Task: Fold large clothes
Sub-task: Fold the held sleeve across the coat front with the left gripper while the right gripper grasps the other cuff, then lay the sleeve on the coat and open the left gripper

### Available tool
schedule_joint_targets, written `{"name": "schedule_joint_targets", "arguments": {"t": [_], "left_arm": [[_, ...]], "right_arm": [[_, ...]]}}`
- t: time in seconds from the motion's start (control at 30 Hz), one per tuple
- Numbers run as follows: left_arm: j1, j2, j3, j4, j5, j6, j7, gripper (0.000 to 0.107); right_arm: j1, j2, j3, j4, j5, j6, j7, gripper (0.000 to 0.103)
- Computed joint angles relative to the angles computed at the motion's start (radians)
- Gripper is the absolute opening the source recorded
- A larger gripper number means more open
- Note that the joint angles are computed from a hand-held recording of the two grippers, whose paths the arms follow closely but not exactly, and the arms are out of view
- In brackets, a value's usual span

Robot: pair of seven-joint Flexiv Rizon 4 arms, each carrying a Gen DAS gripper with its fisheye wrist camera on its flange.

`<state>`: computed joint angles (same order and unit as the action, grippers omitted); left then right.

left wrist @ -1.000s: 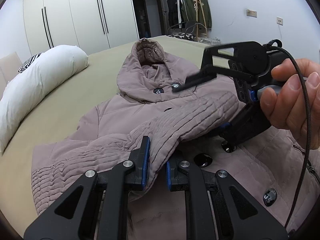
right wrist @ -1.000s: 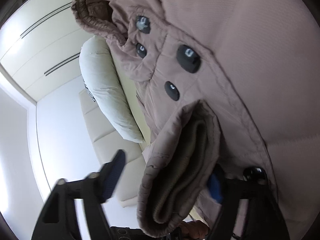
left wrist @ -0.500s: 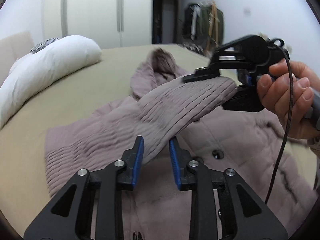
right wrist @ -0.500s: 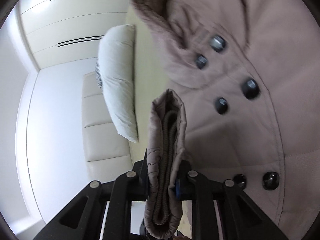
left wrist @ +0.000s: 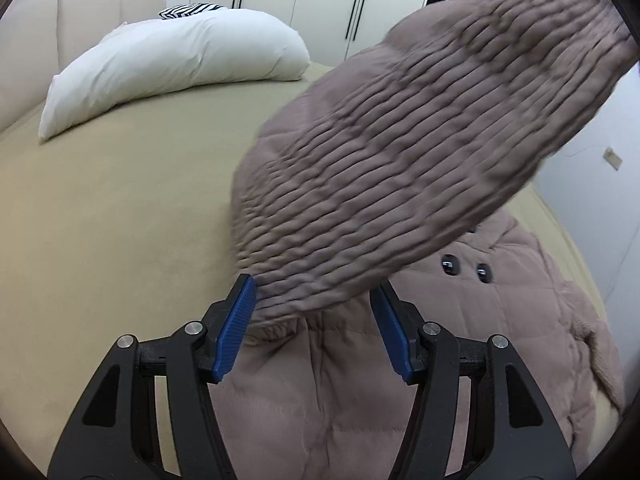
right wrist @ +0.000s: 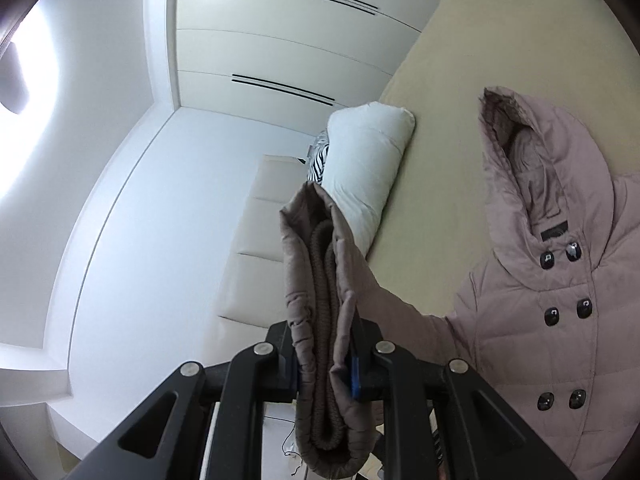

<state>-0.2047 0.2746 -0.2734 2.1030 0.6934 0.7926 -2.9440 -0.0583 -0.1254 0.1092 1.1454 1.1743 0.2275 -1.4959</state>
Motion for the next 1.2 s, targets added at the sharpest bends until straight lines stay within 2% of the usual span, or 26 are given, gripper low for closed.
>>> {"name": "schedule_joint_targets", "arguments": {"t": [0.07, 0.2, 0.23, 0.33, 0.4, 0.57, 0.73, 0.8, 0.9, 0.97, 1.07, 1.13, 1.2], "left_arm": [[0.009, -0.025, 0.000, -0.015, -0.006, -0.025, 0.007, 0.058], [0.017, -0.038, 0.070, 0.026, -0.080, -0.018, 0.003, 0.057], [0.021, -0.035, 0.087, 0.042, -0.103, -0.011, 0.004, 0.054], [0.037, -0.008, 0.135, 0.115, -0.155, 0.070, 0.021, 0.053], [0.053, -0.002, 0.128, 0.124, -0.161, 0.074, 0.049, 0.050], [0.081, -0.014, 0.124, 0.139, -0.184, 0.104, 0.082, 0.049], [0.079, -0.054, 0.131, 0.110, -0.221, 0.118, 0.171, 0.049], [0.065, -0.022, 0.125, 0.111, -0.229, 0.078, 0.210, 0.049], [0.037, 0.046, 0.118, 0.126, -0.267, 0.010, 0.281, 0.049], [0.035, 0.108, 0.079, 0.118, -0.257, -0.063, 0.277, 0.049], [0.067, 0.164, 0.021, 0.077, -0.197, -0.094, 0.253, 0.049], [0.094, 0.140, 0.013, 0.037, -0.172, -0.073, 0.274, 0.049], [0.110, 0.059, 0.025, -0.009, -0.175, -0.039, 0.335, 0.049]], "right_arm": [[-0.007, 0.000, -0.005, -0.009, 0.016, 0.003, -0.008, 0.020], [-0.033, 0.008, -0.018, 0.010, 0.033, 0.012, -0.010, 0.020], [-0.041, 0.010, -0.024, 0.025, 0.037, 0.021, -0.006, 0.020], [-0.061, 0.008, -0.042, 0.067, 0.018, 0.042, 0.007, 0.020], [-0.070, 0.003, -0.050, 0.109, -0.014, 0.068, 0.010, 0.020], [-0.091, -0.031, -0.063, 0.219, -0.110, 0.117, 0.022, 0.019], [-0.073, -0.053, -0.059, 0.334, -0.337, 0.173, 0.037, 0.019], [-0.070, -0.056, -0.058, 0.375, -0.393, 0.210, 0.040, 0.019], [-0.085, -0.063, -0.056, 0.393, -0.394, 0.223, 0.017, 0.020], [-0.078, -0.059, -0.050, 0.398, -0.427, 0.240, -0.006, 0.020], [-0.061, -0.047, -0.042, 0.398, -0.486, 0.261, -0.043, 0.020], [-0.053, -0.044, -0.043, 0.399, -0.514, 0.269, -0.056, 0.020], [-0.049, -0.037, -0.044, 0.410, -0.528, 0.277, -0.052, 0.020]]}}
